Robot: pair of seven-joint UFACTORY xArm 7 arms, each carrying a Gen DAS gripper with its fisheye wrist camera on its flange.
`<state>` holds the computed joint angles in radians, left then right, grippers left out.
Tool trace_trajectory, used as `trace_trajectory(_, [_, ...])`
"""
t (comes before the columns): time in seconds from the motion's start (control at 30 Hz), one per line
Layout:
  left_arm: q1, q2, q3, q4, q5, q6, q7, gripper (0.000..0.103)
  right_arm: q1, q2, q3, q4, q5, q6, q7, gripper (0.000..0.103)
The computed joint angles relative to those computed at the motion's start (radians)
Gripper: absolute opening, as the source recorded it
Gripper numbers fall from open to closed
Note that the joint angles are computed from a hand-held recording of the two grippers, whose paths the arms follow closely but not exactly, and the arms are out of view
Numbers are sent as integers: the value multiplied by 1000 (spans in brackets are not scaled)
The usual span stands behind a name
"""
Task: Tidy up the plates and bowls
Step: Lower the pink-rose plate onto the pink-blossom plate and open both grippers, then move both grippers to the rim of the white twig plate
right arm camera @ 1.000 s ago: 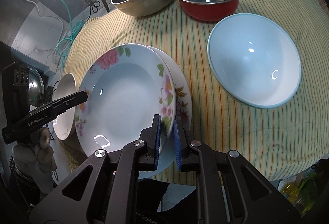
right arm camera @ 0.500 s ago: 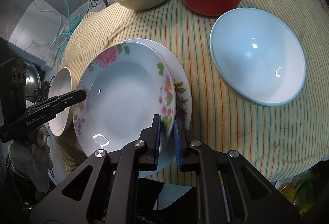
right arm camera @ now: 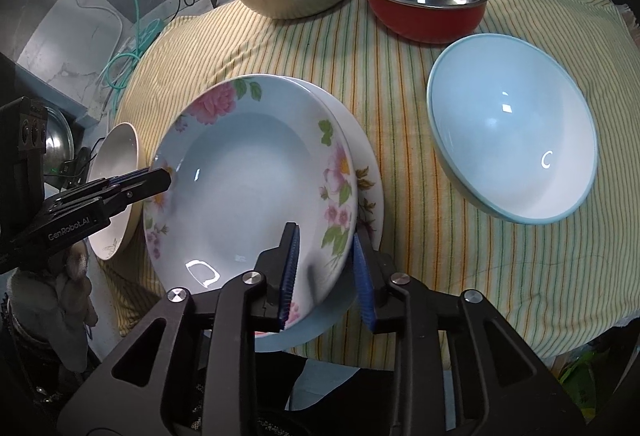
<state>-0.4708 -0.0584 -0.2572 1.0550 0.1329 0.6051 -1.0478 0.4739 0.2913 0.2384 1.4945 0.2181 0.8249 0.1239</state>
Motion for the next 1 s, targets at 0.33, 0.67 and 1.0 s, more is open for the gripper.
trace_trajectory(0.33, [2,1,3,14,20,21,-9,26,14,-12,-8,5,-49,-22,3,54])
trace_trajectory(0.67, [39,-112,-12,-65,50,6,-85,35,17,-29,2,20,-58,-65,-24,77])
trace_trajectory(1.0, [101,-275,-63,-174,99,50,-244,35,32,45,42,117,34,-96,-108,83])
